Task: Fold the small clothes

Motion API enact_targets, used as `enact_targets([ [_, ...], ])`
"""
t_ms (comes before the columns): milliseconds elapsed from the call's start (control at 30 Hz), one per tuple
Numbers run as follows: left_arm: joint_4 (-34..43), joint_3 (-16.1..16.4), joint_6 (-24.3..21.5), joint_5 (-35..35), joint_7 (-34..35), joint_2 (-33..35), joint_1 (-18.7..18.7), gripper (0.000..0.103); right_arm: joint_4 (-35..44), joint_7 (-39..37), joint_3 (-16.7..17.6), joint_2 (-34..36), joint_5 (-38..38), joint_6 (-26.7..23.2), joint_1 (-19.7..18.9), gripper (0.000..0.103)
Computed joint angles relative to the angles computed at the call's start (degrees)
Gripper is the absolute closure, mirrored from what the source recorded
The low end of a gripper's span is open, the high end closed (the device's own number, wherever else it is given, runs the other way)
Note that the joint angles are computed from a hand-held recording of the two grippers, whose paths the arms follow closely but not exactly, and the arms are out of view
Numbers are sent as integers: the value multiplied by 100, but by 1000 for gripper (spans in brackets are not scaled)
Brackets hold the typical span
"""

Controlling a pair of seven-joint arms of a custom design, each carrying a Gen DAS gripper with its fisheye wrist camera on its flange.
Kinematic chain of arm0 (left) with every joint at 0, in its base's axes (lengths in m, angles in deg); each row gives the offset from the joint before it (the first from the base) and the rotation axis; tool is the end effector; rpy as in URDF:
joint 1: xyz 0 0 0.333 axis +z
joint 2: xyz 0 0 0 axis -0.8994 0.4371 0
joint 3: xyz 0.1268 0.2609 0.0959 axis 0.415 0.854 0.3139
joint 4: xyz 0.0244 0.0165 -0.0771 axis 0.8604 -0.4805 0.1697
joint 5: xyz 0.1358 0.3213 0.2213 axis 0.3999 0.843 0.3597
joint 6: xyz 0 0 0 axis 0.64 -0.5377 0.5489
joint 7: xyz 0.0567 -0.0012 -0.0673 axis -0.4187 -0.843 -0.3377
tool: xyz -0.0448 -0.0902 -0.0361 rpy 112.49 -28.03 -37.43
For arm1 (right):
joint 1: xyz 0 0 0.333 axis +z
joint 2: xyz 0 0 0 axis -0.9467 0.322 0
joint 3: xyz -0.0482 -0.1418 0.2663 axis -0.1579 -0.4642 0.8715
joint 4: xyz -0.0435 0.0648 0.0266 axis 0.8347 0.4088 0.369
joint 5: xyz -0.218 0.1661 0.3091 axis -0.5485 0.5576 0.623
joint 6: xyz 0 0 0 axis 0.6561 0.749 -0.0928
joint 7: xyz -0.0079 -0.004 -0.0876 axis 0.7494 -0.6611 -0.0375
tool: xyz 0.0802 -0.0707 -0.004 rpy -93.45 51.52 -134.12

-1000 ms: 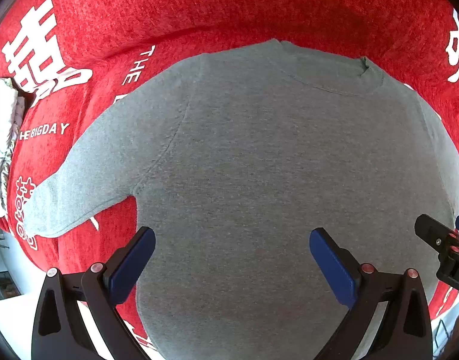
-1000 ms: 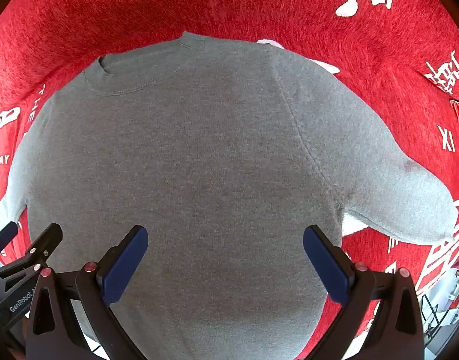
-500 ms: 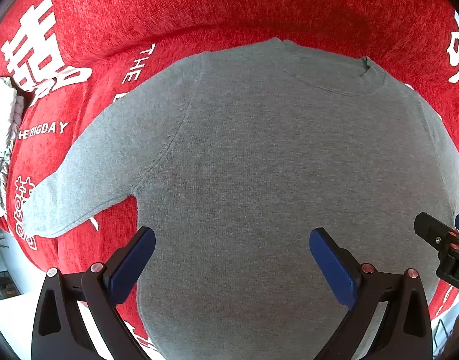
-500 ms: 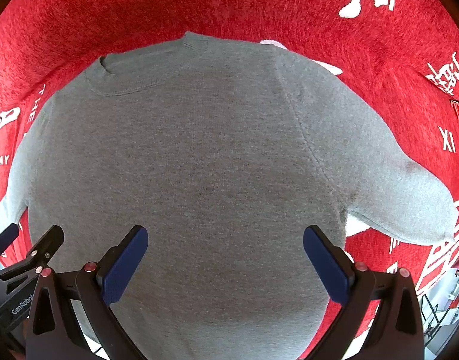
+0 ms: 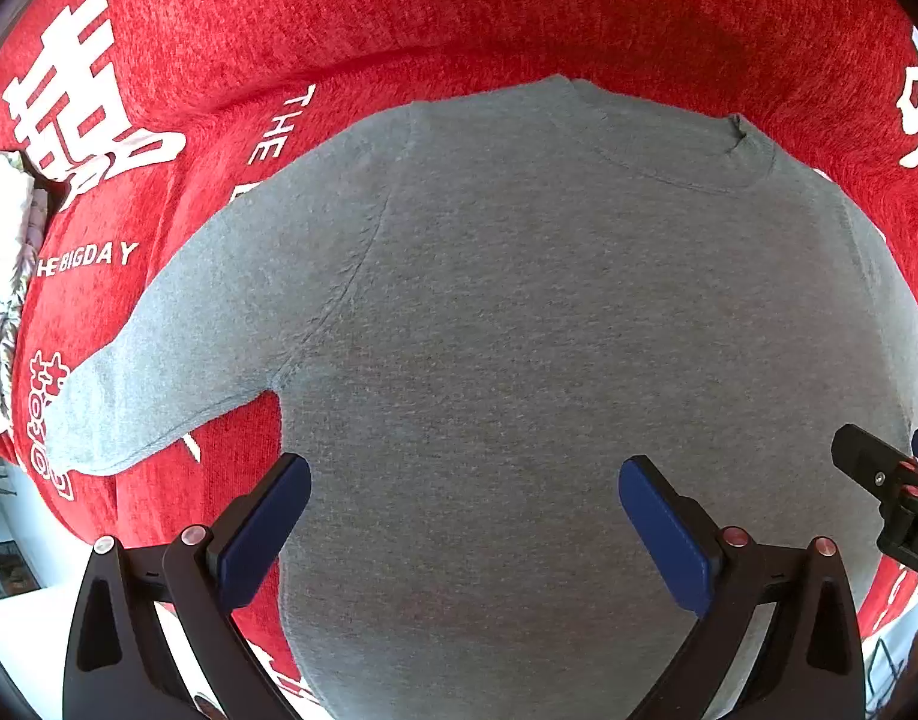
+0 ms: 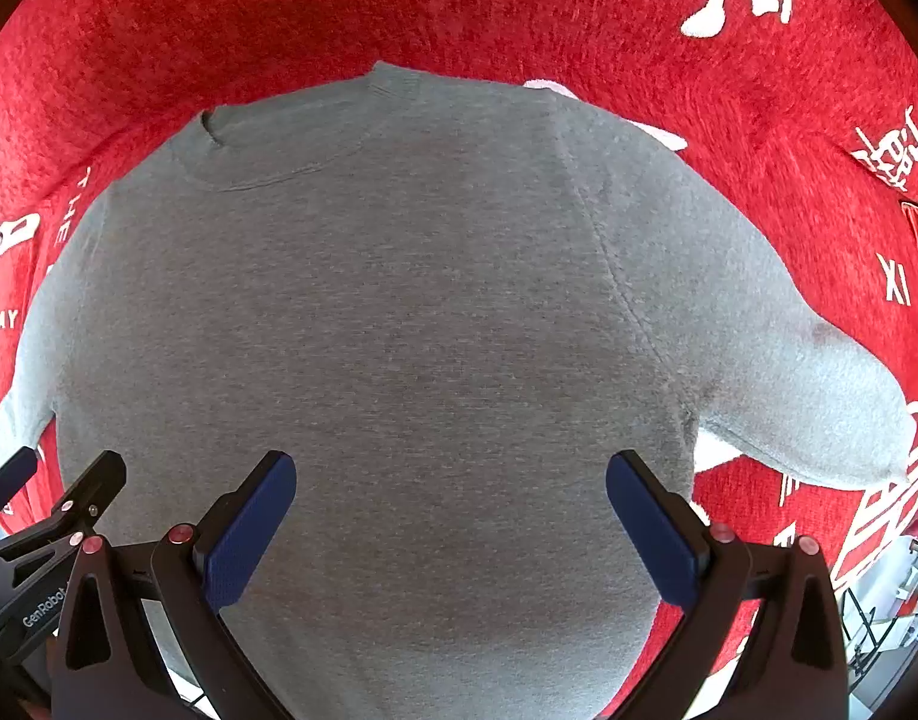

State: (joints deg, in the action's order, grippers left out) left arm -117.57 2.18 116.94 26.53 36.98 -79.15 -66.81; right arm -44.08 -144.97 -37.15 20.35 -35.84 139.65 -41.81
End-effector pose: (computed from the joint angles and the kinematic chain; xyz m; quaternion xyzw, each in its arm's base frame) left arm 0.5453 -0.1061 0.5107 -0.4020 0.9129 -0.0252 0.0664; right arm 0.4009 0.3540 0.5257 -0.3352 0.9418 -0.0231 0.0051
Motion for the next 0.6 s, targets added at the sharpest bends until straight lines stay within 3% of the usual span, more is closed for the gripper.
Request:
enact_targets([
  [600,88,34,-99,-144,24,67,23,0,41,78,32,-49,-13,-182,47,0],
])
